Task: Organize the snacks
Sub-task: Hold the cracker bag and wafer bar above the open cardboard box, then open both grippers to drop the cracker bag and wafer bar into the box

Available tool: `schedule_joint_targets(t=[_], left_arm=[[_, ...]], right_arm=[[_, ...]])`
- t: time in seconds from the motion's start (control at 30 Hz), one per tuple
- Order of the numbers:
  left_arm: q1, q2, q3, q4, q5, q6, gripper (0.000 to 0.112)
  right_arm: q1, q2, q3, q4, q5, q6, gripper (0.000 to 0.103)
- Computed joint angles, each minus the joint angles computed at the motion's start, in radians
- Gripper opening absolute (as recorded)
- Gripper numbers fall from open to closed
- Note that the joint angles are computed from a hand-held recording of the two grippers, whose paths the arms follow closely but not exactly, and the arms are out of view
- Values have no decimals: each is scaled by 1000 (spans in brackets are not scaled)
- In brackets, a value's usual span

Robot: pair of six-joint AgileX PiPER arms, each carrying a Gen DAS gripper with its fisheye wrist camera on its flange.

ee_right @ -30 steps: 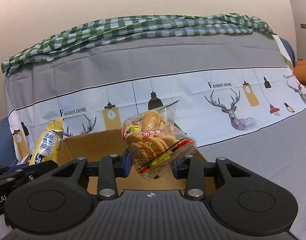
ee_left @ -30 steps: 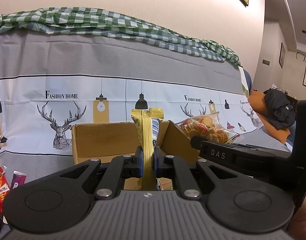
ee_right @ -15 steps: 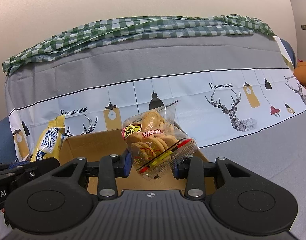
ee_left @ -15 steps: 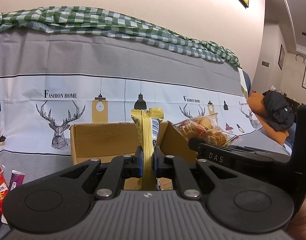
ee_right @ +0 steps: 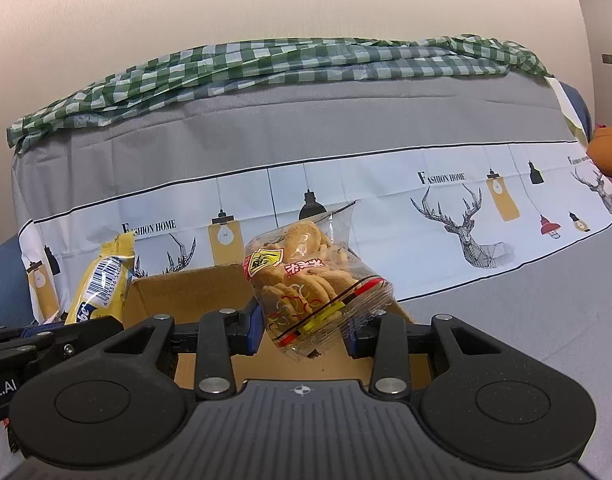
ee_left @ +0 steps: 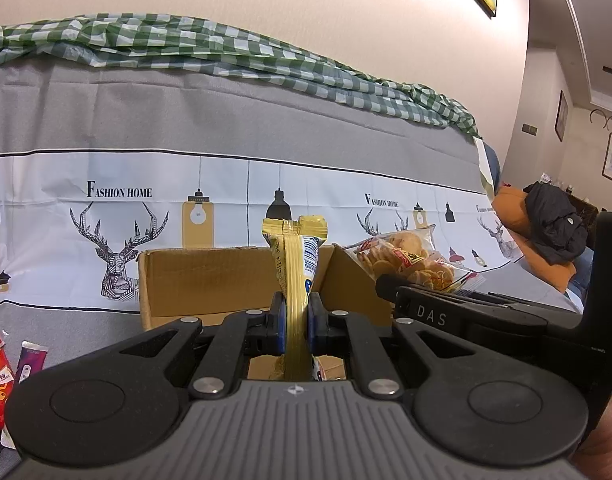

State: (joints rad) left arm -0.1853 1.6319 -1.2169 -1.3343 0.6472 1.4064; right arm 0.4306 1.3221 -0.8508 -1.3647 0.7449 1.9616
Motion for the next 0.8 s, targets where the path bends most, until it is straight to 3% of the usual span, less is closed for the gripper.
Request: schedule_joint_targets(t=[0.13,0.2,0.23,0.27,0.33,0.67,0.8], left_arm=[[6,11,-14,10,29,-13,11],[8,20,-25,22,50,-28,18],[7,17,-20,15,46,-21,28],[7,15,-16,6,44,-12,32],[6,15,-17,4,39,-15,33],[13,21,-4,-58,20,6,34],[21,12,22,-126,9,85,44]], right_arm=[[5,-1,4,-7,4,11,39],[-1,-3,4,0,-12,7,42],[-4,-2,2,11,-18,0,47],[-3,1,0,17,-14,-2,57],[10,5,-5,14,12,2,63],[23,30,-27,3,28,-11,66],[46,42,-22,-55,48,47,69]])
